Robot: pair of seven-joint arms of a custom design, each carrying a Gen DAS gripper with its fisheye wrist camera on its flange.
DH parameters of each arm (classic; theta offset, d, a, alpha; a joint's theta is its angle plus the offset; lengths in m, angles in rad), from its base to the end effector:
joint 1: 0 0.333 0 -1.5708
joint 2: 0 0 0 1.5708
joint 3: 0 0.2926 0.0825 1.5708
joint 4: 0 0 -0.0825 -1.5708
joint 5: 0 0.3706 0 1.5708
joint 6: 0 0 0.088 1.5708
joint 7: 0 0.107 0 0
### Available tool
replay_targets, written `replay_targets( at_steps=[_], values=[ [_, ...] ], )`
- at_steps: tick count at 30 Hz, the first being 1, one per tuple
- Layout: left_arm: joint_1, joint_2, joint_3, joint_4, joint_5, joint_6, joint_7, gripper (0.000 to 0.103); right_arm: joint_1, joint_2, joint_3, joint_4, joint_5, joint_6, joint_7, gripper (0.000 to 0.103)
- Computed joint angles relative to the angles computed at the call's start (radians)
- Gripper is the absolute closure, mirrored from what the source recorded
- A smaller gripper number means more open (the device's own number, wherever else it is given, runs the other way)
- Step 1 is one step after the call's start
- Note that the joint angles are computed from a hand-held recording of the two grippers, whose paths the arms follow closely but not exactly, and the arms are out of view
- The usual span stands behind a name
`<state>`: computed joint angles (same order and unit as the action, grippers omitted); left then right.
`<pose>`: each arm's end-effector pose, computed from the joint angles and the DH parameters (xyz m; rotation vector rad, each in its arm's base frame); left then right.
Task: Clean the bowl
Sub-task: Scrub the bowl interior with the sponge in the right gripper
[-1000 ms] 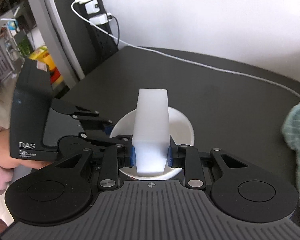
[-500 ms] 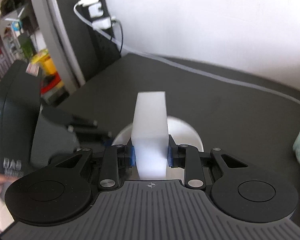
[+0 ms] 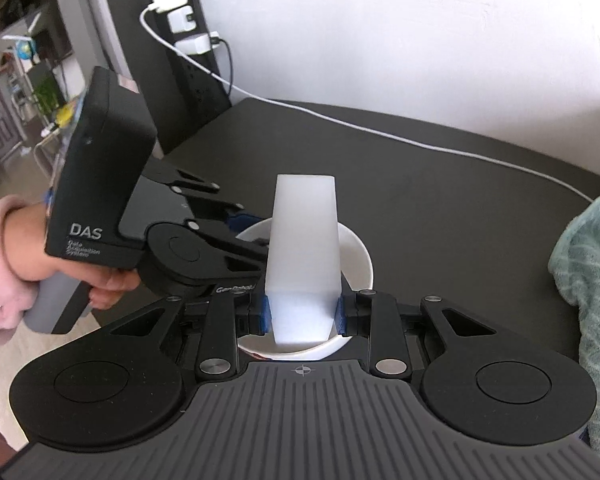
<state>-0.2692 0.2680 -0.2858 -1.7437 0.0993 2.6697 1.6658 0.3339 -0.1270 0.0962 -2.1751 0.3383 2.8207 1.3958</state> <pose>0.5694 -0.3355 0.4855 -1.1442 2.4190 -0.7880 0.5045 0.2153 0.5189 -1.9376 1.3832 -0.3752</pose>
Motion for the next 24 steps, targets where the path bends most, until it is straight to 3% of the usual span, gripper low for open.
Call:
replay_targets(
  at_steps=[5,8,14,19,22,24],
  values=[
    [0.013,-0.062,-0.006,-0.097,-0.061,0.04,-0.036,0.091,-0.034,0.041,0.022,0.034,-0.156,0.02,0.149,0.073],
    [-0.017,-0.104,0.02,-0.163,0.015,0.076,-0.147,0.091,-0.037,0.048,0.023,0.038,-0.227,0.033,0.21,0.073],
    [-0.039,-0.16,0.039,-0.254,0.14,0.137,-0.35,0.091,-0.023,0.005,0.027,-0.022,-0.231,0.074,0.182,0.073],
    [-0.042,-0.163,0.037,-0.25,0.203,0.115,-0.404,0.089,-0.062,0.025,0.069,-0.021,-0.407,0.095,0.313,0.073],
    [-0.042,-0.165,0.039,-0.243,0.234,0.09,-0.428,0.088,-0.034,0.043,0.046,-0.014,-0.361,0.114,0.27,0.073],
    [-0.035,-0.177,0.038,-0.253,0.231,0.083,-0.415,0.088,0.002,0.054,0.019,0.001,-0.232,0.103,0.148,0.073]
  ],
)
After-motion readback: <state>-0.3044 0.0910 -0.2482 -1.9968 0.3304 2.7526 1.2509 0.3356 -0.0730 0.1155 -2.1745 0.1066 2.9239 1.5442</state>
